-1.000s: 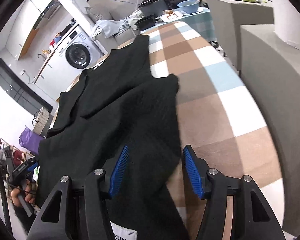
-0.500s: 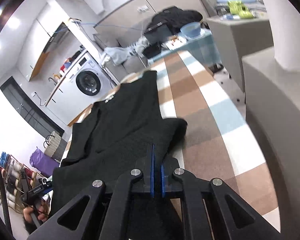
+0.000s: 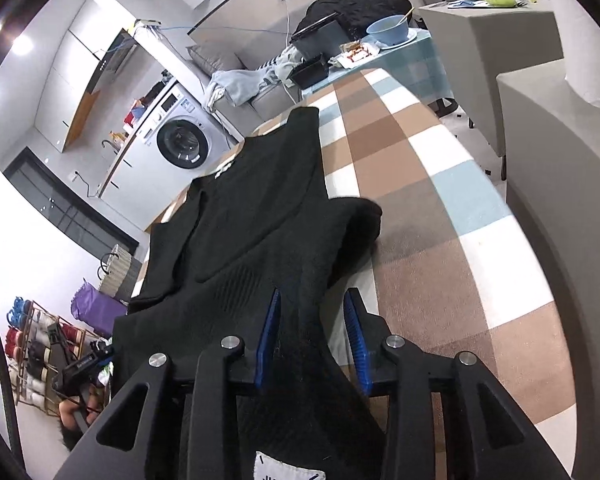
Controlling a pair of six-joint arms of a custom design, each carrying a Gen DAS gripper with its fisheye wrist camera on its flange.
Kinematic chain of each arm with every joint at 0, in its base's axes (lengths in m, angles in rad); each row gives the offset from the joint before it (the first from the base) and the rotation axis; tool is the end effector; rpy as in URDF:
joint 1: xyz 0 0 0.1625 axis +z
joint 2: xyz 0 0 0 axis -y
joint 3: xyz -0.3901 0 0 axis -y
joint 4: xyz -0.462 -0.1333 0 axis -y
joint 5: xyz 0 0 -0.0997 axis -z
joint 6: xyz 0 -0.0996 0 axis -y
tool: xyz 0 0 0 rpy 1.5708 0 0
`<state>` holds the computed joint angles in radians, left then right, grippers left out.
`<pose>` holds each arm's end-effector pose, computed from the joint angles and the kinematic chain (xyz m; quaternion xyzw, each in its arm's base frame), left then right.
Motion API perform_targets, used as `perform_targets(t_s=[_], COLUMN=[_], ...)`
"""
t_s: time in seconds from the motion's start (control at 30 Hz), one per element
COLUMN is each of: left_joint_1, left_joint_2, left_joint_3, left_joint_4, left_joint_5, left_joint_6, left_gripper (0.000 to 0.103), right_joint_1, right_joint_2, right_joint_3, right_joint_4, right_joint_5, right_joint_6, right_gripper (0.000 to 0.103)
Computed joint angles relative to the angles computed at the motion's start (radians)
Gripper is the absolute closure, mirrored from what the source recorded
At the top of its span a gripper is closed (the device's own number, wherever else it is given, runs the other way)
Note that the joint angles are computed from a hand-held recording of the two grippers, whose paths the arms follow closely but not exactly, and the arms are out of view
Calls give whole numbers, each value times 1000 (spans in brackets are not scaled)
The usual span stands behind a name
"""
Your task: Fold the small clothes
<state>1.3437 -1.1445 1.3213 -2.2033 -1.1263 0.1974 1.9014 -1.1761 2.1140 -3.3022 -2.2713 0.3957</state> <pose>0.0038 -0.7657 0.3996 0.1515 0.9394 -0.2235 0.2114 0.2431 -0.4954 0.1678 -0.1607 -0.8615 0.4517 0.1669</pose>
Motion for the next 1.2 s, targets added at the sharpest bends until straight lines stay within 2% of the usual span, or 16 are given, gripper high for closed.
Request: perform_targets(t_s=[0.1,0.13,0.17,0.23,0.57,0.83,0.93,1.07,1.2], left_joint_1=[-2,-2,-2,-5,-21,-20,-21,-13,2], left_joint_2=[-25,-34,-41,-57,-179,-333,-386,-411,-388], left_joint_3=[38,48,55,71,167,286,322,327,289], left_joint_4=[-75,-94,-101,-119,-175,-169,-166,-182,-108], left_joint_5=[-23,-34,-46,-58,-148,-193,-185,-178,-178], left_joint_6=[21,25,22,26,38,5,-9,-21,-46], left_gripper=[98,98,98,99,99,99,100,103,103], right_joint_1=[-7,-10,-11,-1,40,76,101,126,111], right_joint_2=[3,2,3,21,61,20,1,-8,-9], right_joint_3=[-7,-9,-10,-18,9,84,112,115,103], right_joint_4=[59,87,96,60,-371,-418,-423,-427,-398], right_joint_5=[4,9,14,14,63,73,59,29,44], right_joint_6=[30,37,31,-20,-218,-192,-187,-200,-194], right_gripper=[70,75,91,98,99,99,99,99,99])
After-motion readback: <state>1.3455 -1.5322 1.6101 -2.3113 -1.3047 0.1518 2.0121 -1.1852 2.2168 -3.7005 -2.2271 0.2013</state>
